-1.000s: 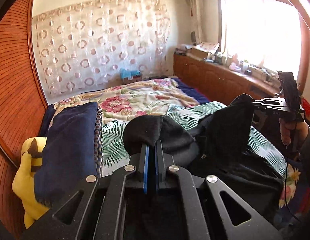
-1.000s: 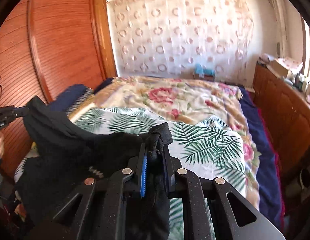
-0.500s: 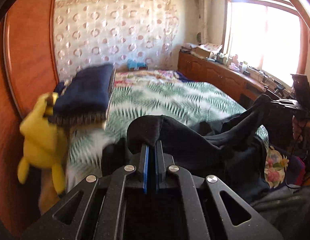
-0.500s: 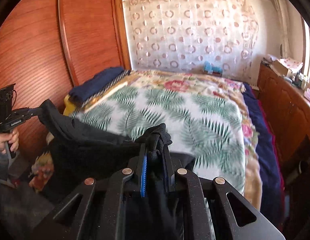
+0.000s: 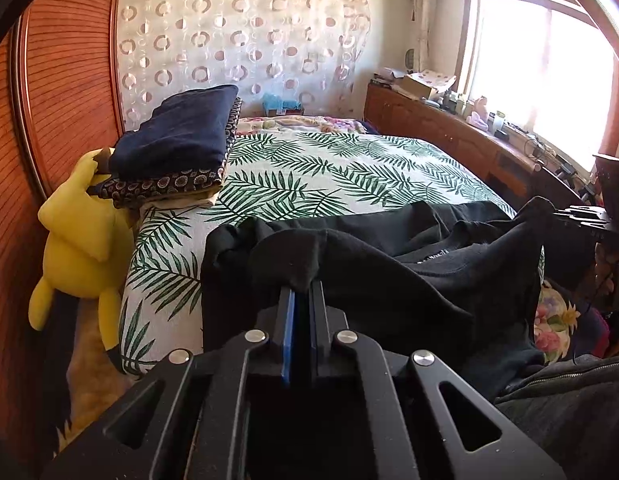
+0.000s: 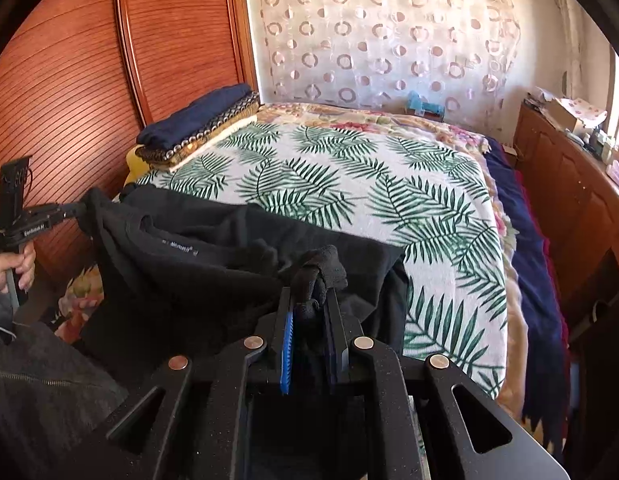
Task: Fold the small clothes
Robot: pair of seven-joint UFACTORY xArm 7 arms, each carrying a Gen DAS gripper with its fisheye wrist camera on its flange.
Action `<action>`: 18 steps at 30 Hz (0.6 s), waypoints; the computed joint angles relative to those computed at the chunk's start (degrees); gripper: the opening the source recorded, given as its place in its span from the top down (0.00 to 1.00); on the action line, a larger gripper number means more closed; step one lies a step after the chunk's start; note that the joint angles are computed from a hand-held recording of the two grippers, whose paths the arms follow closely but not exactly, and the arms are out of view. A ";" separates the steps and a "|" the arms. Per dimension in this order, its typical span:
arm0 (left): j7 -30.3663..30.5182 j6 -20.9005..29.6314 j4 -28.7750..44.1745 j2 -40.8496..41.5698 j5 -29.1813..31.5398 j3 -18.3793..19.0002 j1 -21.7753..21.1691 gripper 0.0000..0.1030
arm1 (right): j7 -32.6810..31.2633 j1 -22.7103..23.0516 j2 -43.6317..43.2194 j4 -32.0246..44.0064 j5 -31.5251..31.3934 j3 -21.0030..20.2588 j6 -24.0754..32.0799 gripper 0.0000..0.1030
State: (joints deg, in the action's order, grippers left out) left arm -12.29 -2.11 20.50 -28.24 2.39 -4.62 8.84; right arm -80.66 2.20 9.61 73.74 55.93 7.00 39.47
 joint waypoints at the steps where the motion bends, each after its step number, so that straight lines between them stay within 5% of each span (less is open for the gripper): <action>1: 0.15 0.31 0.01 -0.25 0.13 -0.13 -0.02 0.94 | 0.26 0.01 -0.01 -0.10 0.04 0.02 0.09 0.88; 5: -1.07 0.77 0.20 -1.39 1.04 -3.15 3.04 0.79 | 3.84 -0.09 1.85 1.86 -2.08 -0.23 0.65 0.87; 7: -1.29 0.09 0.15 -2.04 1.72 -3.80 4.01 0.55 | 4.82 -0.27 2.19 2.37 -2.94 0.04 0.97 0.85; 9: -0.84 -0.76 0.25 -2.25 1.77 -2.76 3.24 0.49 | 4.71 -0.21 1.45 1.60 -3.17 0.39 -0.22 0.81; 12: -0.19 -1.51 1.31 -0.84 1.64 -1.90 3.18 0.22 | 3.53 -0.57 0.43 1.35 -2.30 0.50 0.17 0.73; 14: 0.25 -1.79 2.45 0.79 1.57 -1.69 3.61 0.22 | 2.60 -0.56 -0.31 1.04 -1.07 0.38 -0.82 0.59; 18: -0.10 -2.55 5.33 5.01 2.08 -4.71 7.92 0.22 | 1.72 -0.28 0.35 2.35 0.81 0.23 -3.05 0.54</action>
